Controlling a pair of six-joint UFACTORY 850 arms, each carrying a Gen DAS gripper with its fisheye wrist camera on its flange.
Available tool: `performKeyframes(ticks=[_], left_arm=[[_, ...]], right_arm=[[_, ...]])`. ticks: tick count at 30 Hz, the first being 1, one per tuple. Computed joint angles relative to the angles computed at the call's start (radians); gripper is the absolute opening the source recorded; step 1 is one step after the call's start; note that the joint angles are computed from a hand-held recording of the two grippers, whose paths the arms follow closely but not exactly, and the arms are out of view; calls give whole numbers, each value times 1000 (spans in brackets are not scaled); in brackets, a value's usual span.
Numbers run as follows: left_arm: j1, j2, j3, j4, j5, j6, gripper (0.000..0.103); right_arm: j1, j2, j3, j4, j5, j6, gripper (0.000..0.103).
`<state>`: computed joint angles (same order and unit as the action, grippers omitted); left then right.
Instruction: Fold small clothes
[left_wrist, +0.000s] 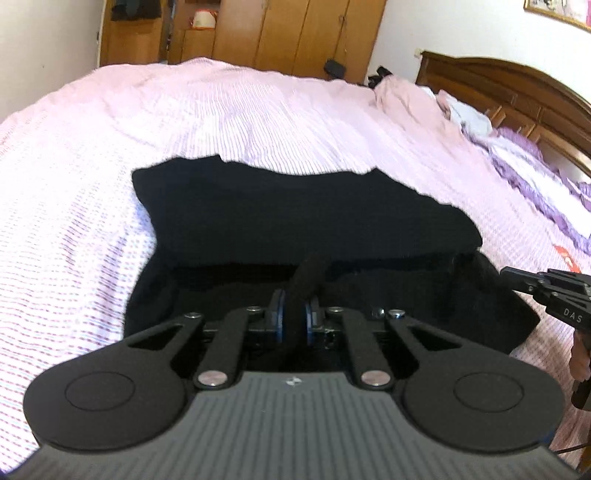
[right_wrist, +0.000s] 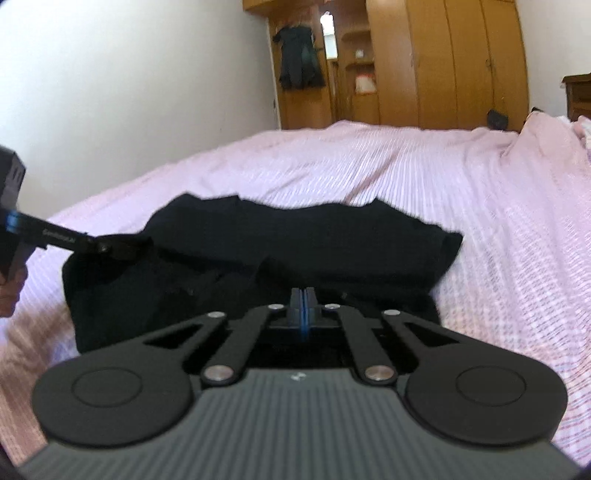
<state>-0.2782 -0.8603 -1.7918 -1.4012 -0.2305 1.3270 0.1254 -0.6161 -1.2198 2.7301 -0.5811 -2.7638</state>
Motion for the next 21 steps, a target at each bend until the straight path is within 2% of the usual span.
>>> performKeyframes(ticks=[2, 4, 5, 6, 8, 9, 10, 12, 14, 21], left_arm=[[4, -1, -9, 74, -14, -72, 12], [4, -13, -34, 231, -27, -220, 13], [4, -20, -47, 310, -34, -302, 13], [4, -23, -53, 347, -33, -347, 13], [8, -37, -74, 401, -63, -415, 20], [10, -44, -83, 404, -76, -423, 30], [12, -48, -90, 408, -83, -432, 46], [10, -58, -103, 417, -81, -437, 60], [9, -76, -131, 436, -94, -438, 61], [-1, -151, -232, 612, -168, -608, 61]], right_arm=[[-4, 0, -14, -7, 35, 16, 6], [-6, -9, -41, -8, 91, 33, 10], [-6, -16, -61, -7, 133, 45, 29], [-6, -23, -78, -17, 164, 60, 53], [-11, -32, -94, -48, 174, 70, 69], [-13, -35, -99, -79, 175, 81, 67], [-14, -42, -117, -137, 191, 119, 67], [-18, -58, -152, -289, 214, 242, 67], [-19, -81, -196, -473, 228, 390, 67], [-9, -169, -350, -1004, 277, 823, 67]])
